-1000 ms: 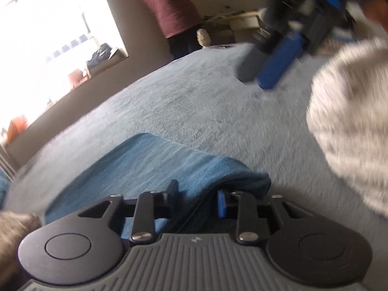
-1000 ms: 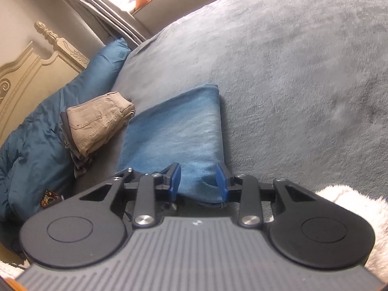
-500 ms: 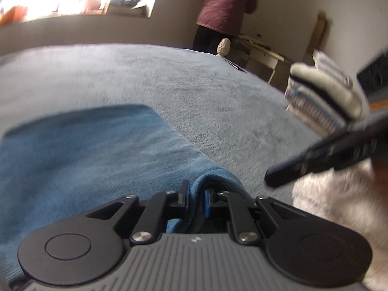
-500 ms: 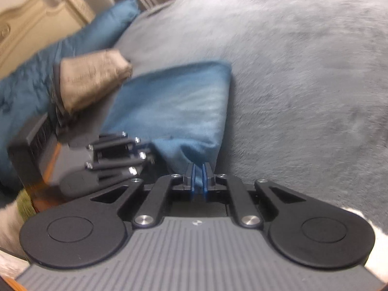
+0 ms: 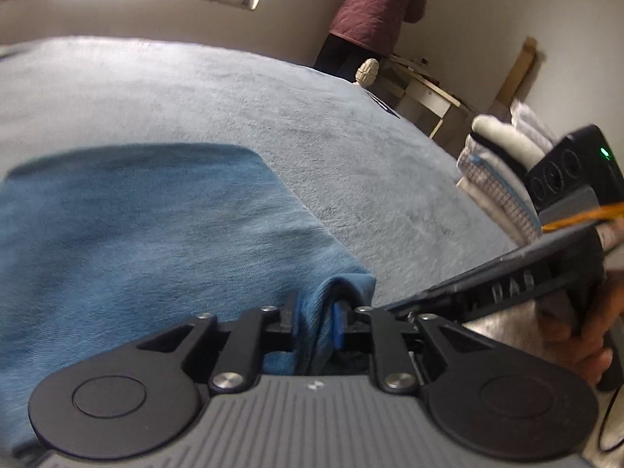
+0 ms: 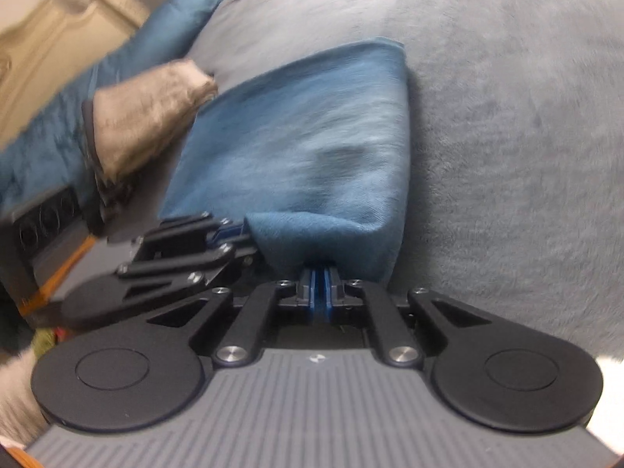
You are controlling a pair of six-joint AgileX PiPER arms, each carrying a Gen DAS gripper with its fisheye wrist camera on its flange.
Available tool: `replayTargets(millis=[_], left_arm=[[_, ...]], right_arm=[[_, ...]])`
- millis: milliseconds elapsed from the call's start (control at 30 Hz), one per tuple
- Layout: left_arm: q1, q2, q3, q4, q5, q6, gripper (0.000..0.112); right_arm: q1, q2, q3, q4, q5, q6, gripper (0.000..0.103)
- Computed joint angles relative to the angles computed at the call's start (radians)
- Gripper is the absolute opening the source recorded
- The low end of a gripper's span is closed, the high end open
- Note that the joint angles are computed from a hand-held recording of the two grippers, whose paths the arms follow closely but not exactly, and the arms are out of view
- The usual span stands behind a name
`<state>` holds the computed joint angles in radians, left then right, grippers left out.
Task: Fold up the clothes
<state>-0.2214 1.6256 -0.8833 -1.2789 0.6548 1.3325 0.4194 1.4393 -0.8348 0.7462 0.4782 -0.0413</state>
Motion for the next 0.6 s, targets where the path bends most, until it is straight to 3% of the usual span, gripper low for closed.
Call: replayTargets(millis=[167, 333, 433, 600], left_arm=[[-0.079, -0.087, 0.062, 0.068, -0.136, 0.052, 0.026], [-0.216, -0.144, 0.113, 0.186, -0.333, 0.06, 0.025], [-0.264, -0.161, 0.124, 0.281, -0.417, -0.034, 0.011], [-0.204, -0.196, 0.113, 0.086, -0.36, 0.084, 0.009]], right_arm=[[-0.05, -0.04, 0.086, 0.194, -0.029, -0.105, 0.004], [-0.048, -0.042, 0.094, 0.211, -0.045, -0.123, 0.004], [-0.047, -0.034, 0.093, 0.224, -0.052, -0.133, 0.004], [-0.046, -0.065, 0.105, 0.203, -0.033, -0.076, 0.006]])
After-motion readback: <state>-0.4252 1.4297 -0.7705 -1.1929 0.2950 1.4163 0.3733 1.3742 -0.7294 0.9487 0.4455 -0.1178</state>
